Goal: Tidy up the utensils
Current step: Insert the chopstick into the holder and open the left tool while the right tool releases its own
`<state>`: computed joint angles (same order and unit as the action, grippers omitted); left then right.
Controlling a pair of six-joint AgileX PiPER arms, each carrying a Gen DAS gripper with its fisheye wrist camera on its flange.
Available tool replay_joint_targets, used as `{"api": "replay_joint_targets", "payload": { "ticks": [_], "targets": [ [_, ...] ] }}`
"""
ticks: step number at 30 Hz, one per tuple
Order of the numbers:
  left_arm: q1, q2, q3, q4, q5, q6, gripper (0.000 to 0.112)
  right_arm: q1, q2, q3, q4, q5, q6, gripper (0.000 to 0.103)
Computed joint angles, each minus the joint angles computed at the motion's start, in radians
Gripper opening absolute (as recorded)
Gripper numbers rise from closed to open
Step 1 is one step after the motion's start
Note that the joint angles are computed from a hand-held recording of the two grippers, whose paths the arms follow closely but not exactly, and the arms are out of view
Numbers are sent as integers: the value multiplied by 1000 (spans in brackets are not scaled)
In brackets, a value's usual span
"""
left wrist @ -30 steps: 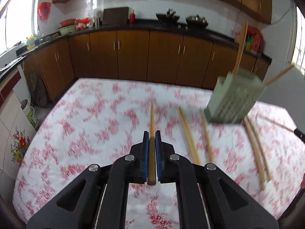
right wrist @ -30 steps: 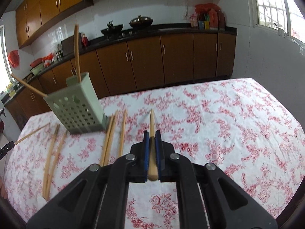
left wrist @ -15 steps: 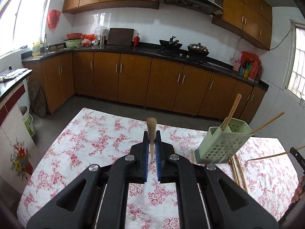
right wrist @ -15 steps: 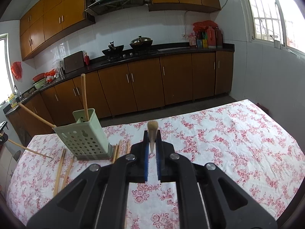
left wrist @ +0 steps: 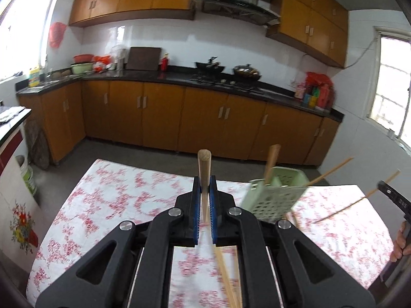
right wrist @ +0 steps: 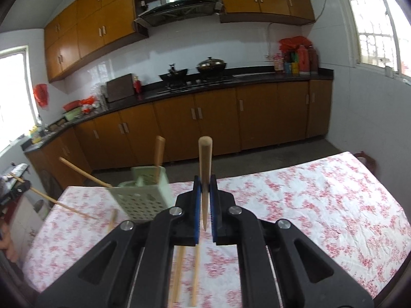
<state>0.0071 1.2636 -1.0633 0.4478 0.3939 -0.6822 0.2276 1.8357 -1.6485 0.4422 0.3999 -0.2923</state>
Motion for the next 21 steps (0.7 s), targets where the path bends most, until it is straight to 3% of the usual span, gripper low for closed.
{"api": "replay_joint_targets", "payload": {
  "ticks": [8,13,21],
  "targets": [
    [-155,-5,-127,25,64,-4,7,18,-19,-121,169,137,-115,8],
    [-237,65,-254,174,100,-127,7,58,7,-229,116,141,-62,8],
    [-227,183,-386,368,70,-343,7,95,162,-503,-60,196,132,8]
  ]
}}
